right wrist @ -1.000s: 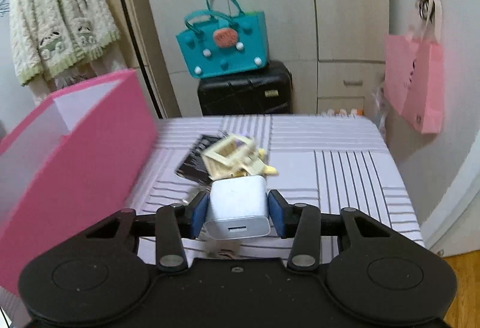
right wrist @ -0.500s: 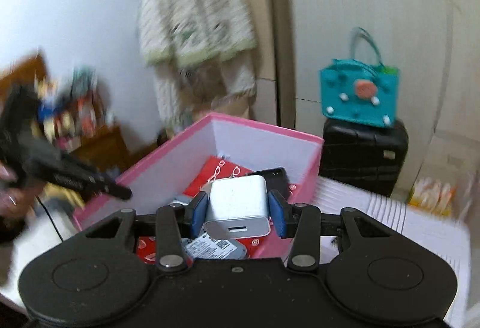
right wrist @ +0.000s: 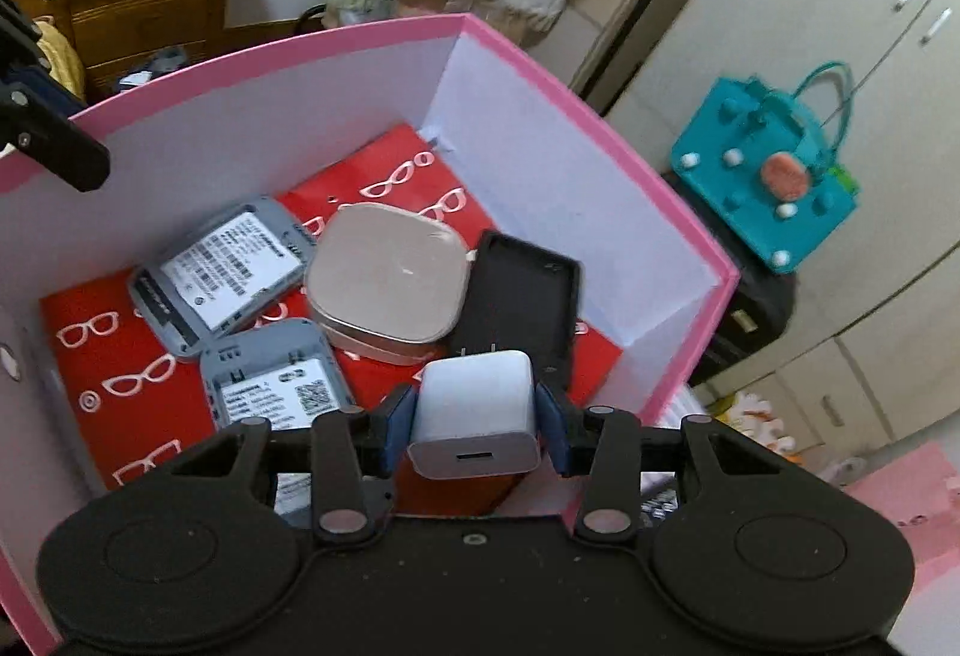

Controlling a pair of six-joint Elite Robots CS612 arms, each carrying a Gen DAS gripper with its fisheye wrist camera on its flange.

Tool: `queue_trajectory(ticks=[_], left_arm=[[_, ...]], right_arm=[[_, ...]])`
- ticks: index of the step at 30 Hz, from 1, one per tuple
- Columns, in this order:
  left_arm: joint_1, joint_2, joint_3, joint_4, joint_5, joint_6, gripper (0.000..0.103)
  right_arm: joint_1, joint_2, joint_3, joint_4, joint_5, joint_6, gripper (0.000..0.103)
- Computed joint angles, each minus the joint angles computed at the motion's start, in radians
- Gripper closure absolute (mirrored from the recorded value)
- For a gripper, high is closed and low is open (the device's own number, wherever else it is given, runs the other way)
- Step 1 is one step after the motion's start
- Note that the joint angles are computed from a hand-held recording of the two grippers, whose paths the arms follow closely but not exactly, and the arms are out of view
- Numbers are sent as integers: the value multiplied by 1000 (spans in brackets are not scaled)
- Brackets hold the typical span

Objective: Organize rigid objects
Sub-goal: 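Carry the white cube charger into the pink box and release it, then grasp the keys on the sheet with the right tool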

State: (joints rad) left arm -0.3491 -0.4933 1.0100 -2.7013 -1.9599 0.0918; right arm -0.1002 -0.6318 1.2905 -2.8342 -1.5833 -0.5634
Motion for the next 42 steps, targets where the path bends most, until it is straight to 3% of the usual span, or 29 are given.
queue_trajectory(ticks=[4,7,9,15,19,24,37,42], left_arm=[[1,0,8,-19,-4,-8,90],[-1,-2,12,-22,3,-3,91],[0,-2,11,-20,-1,-8,91],[3,0,5,-11,-13,-16,90],[6,3,3,-16,-20,-24,91],[5,3,6,-26,-14,-40,91],[-9,-9,19,-21,41,-40,91],[-13,-14,30,-30,60,-39,91]], right_arm=[[2,4,-27,86,16,5,54],[11,8,-30,77,-21,-16,52],[4,0,-17,59,1,12,50],[-56,-76,117,-159,197,178,47],[-95,-118,233,-362,251,311,44],[-134,-116,319,-552,227,427,41],[-168,-73,403,-518,198,618,42],[-164,-54,401,-520,182,631,47]])
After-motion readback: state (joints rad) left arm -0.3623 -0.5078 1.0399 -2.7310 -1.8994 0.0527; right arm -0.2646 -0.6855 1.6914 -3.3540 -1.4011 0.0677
